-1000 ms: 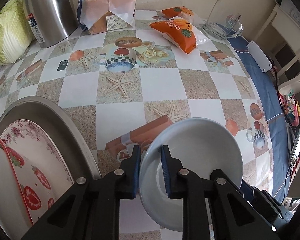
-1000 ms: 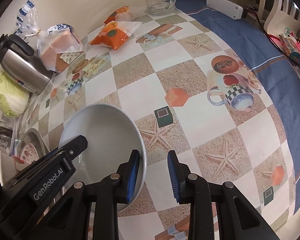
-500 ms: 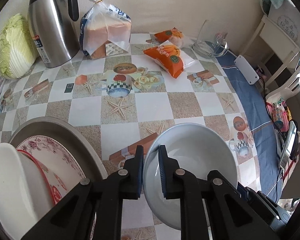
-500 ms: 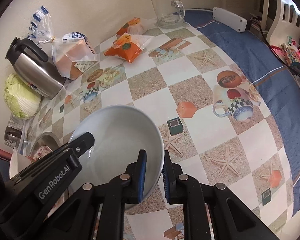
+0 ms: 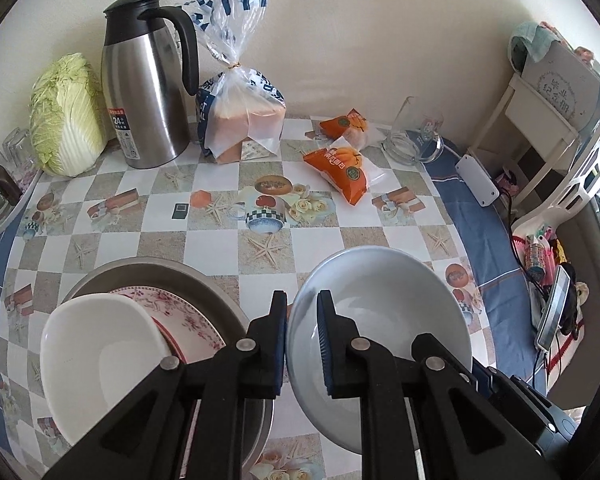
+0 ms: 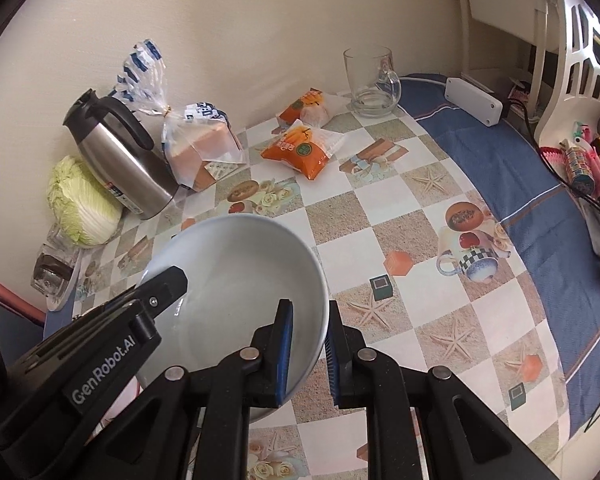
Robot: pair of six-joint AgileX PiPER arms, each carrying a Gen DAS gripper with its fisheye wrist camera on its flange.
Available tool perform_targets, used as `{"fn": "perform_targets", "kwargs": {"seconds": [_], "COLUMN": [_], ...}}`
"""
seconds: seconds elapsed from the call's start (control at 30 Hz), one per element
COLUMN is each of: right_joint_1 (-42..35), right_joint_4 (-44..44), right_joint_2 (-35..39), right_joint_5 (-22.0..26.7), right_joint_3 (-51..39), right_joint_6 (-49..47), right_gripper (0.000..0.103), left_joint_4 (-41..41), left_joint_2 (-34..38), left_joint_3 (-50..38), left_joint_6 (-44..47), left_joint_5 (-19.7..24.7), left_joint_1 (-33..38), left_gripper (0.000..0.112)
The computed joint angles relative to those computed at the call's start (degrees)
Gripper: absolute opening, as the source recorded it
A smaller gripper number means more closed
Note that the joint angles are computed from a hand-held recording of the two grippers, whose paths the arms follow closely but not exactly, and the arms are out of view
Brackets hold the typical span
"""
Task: Organize plates and bowls
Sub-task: 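Lift the white bowl and carry it over the basin with both tools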
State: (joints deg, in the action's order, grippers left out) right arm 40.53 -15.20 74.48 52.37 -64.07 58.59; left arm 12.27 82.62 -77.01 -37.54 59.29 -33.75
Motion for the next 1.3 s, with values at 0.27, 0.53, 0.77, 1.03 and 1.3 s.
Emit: {"fn": "perform_targets", "kwargs": {"seconds": [0.27,0.53,0.77,1.03,1.3], "right_joint_1": [5.0,10.9,15.4,19.5,22.2], "right_joint_4": [-3.5,-7.0,-8.4,-9.2,-9.4], "right_joint_2": [1.1,4.7,9.1,13.8,17.3], "right_joint_5": [3.0,6.3,7.4,8.7,8.5], "right_joint_3": [-4.1,-10.1,-16.1,-22.4,-25.5], "right_joint_6": [3.2,6.8,8.1,8.2,8.4], "right_gripper": [0.017,0.017,0.017,0.017,0.017], "left_joint_4": [-0.6,-5.3,-11.3,-17.1,-21.8], "left_joint_2": [-5.0,-10.5,-14.7,-17.5,-18.5], "left_joint_3": [2.4,5.5,8.0,9.2,10.1], "left_joint_6": [0.3,5.4,12.5,20.1,26.6], "left_joint_5": [0.5,0.4,0.5,2.2,3.5], "left_joint_1": [2.5,10.2,19.9,30.0,38.4], "left_gripper": [0.015,0.015,0.015,0.015,0.015]}}
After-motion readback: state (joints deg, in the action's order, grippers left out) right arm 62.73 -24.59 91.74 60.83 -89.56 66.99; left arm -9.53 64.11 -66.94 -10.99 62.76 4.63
